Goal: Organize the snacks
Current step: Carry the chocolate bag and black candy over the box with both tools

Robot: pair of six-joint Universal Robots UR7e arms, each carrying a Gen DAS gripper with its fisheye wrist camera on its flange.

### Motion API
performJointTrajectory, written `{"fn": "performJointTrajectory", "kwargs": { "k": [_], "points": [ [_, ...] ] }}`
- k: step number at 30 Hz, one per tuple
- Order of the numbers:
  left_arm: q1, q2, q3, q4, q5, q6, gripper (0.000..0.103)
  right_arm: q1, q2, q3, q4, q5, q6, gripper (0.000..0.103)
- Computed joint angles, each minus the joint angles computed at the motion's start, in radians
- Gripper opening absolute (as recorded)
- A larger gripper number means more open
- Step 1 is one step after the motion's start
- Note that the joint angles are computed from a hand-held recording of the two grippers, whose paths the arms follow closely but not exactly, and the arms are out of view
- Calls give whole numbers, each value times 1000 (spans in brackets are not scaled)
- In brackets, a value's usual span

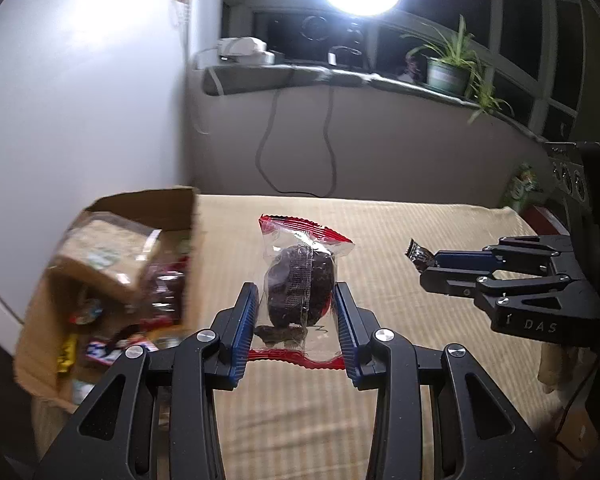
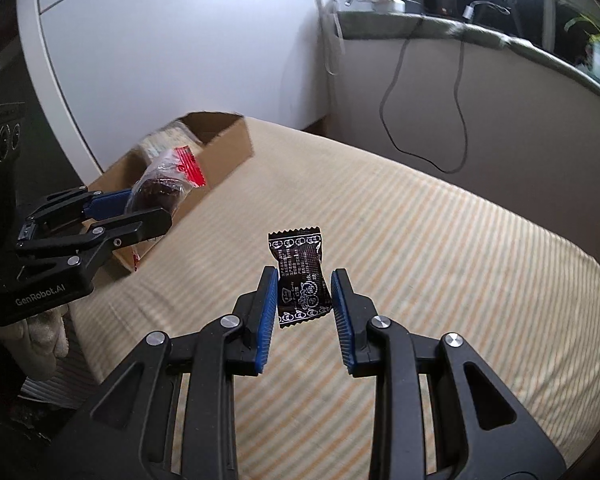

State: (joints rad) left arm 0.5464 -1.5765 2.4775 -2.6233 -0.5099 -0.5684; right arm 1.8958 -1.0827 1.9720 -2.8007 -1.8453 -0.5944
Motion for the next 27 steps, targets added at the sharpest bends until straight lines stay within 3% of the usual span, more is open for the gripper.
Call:
{"fn": "performJointTrajectory", "kwargs": {
  "k": [13,27],
  "points": [
    [-5,-252,33,349,107,-212,36,100,154,-110,11,38,-4,28],
    [19,-374,20,577,148,-330,36,163,331,-271,49,51,-27,28]
  ]
}}
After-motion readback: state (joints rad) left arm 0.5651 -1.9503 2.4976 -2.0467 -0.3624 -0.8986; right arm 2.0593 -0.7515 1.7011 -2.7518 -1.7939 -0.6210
